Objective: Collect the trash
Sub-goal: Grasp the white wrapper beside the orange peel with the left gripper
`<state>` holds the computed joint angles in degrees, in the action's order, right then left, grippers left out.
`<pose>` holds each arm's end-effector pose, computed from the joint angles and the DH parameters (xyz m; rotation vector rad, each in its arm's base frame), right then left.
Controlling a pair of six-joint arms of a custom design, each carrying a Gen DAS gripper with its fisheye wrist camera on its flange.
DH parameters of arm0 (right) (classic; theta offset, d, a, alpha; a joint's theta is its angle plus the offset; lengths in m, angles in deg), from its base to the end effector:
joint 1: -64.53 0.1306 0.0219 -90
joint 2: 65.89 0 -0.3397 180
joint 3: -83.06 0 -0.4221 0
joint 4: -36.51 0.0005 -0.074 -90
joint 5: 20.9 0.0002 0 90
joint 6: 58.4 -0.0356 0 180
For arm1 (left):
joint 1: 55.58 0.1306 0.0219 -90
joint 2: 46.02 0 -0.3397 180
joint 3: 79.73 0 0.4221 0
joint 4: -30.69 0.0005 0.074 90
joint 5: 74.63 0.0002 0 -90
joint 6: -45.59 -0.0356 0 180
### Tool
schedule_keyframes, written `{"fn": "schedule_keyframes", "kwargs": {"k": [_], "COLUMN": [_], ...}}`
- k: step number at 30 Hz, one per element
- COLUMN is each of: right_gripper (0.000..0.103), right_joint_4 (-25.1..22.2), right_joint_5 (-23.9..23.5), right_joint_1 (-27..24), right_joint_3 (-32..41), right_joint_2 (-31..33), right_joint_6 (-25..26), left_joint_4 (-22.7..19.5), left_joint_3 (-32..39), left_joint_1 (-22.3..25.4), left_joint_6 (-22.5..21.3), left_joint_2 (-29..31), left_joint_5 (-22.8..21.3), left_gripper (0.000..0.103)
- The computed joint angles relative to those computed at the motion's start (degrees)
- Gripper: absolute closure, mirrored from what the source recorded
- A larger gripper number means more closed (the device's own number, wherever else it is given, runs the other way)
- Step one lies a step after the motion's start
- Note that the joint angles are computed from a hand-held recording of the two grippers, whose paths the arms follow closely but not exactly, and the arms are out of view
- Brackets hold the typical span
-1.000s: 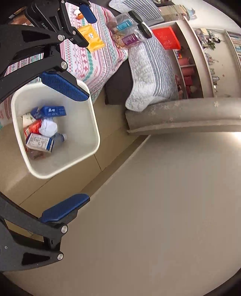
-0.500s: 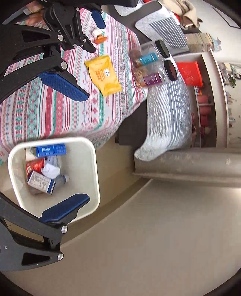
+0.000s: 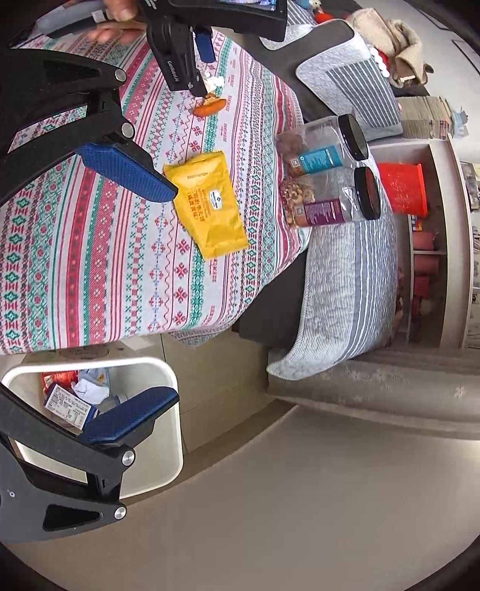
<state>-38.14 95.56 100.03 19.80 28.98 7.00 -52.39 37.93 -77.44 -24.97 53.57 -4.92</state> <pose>0.4217 0.2807 0.5419 -0.0381 2.3656 -0.0823 0.4916 -0.1845 0.4991 -0.0482 2.6049 0.2325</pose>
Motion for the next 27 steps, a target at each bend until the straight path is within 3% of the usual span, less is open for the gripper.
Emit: {"fn": "schedule_keyframes", "kwargs": {"k": [7,13,15,22,23,27], "right_gripper": [0.007,0.007,0.007,0.007,0.007,0.007], "right_joint_4": [-0.4,-0.7,-0.9,-1.4,-1.4,-1.5], "right_joint_5": [-1.2,-1.6,-1.7,-3.1,-3.7,-5.9], "right_joint_1": [-0.2,-0.2,-0.3,-1.3,-1.5,-2.2], "right_joint_3": [2.5,3.9,4.2,5.0,5.2,6.1], "right_joint_2": [2.7,4.3,4.7,5.8,6.1,7.5], "right_joint_6": [-0.2,0.1,0.0,-1.2,-1.8,-4.4], "left_joint_4": [-0.7,-0.3,-0.4,0.7,0.7,-0.1], "left_joint_3": [0.9,1.8,2.0,1.7,1.5,1.1], "left_joint_1": [4.5,5.8,6.3,6.8,6.8,5.4], "left_joint_6": [1.4,2.0,2.4,1.8,1.6,0.3], "left_joint_2": [1.9,3.9,4.6,4.2,3.8,1.6], "left_joint_5": [3.4,4.8,5.6,7.9,7.9,7.4], "left_gripper": [0.054,0.057,0.065,0.075,0.088,0.089]}}
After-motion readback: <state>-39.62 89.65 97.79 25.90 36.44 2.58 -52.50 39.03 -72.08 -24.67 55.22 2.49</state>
